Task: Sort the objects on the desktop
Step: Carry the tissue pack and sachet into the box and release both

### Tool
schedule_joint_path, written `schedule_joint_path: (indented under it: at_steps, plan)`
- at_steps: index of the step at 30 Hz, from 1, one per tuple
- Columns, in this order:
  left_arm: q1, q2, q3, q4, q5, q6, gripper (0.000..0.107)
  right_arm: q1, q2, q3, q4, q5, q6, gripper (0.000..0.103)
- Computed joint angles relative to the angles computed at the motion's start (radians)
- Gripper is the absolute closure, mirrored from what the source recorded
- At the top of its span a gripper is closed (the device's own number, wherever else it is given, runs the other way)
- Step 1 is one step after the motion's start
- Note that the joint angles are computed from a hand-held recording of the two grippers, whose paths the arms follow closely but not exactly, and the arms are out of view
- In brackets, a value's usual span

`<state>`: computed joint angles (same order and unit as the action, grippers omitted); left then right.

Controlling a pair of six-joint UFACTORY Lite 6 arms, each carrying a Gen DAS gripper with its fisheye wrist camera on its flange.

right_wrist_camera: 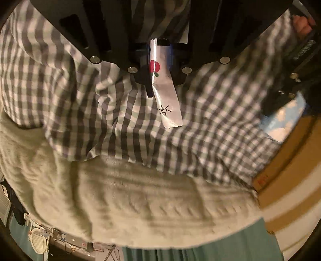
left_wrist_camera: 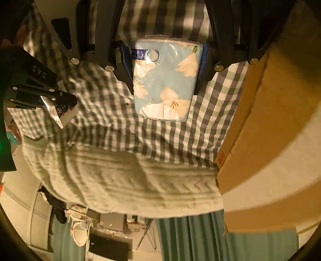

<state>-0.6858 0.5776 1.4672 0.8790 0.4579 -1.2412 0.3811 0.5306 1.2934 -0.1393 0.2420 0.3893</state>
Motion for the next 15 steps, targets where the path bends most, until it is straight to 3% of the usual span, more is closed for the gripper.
schedule_joint_path:
  at_steps: [4, 9, 15]
  plan:
    - [-0.019, -0.120, -0.059, 0.005, 0.006, -0.023, 0.053, 0.041, -0.178, -0.117, -0.180, 0.034, 0.179, 0.092]
    - [-0.041, -0.339, -0.092, -0.029, 0.060, 0.047, 0.053, 0.092, -0.418, -0.166, -0.155, 0.137, 0.168, 0.092]
    - [0.059, -0.549, 0.014, -0.245, 0.166, 0.365, 0.053, 0.302, -0.451, 0.104, -0.223, 0.317, 0.294, 0.092]
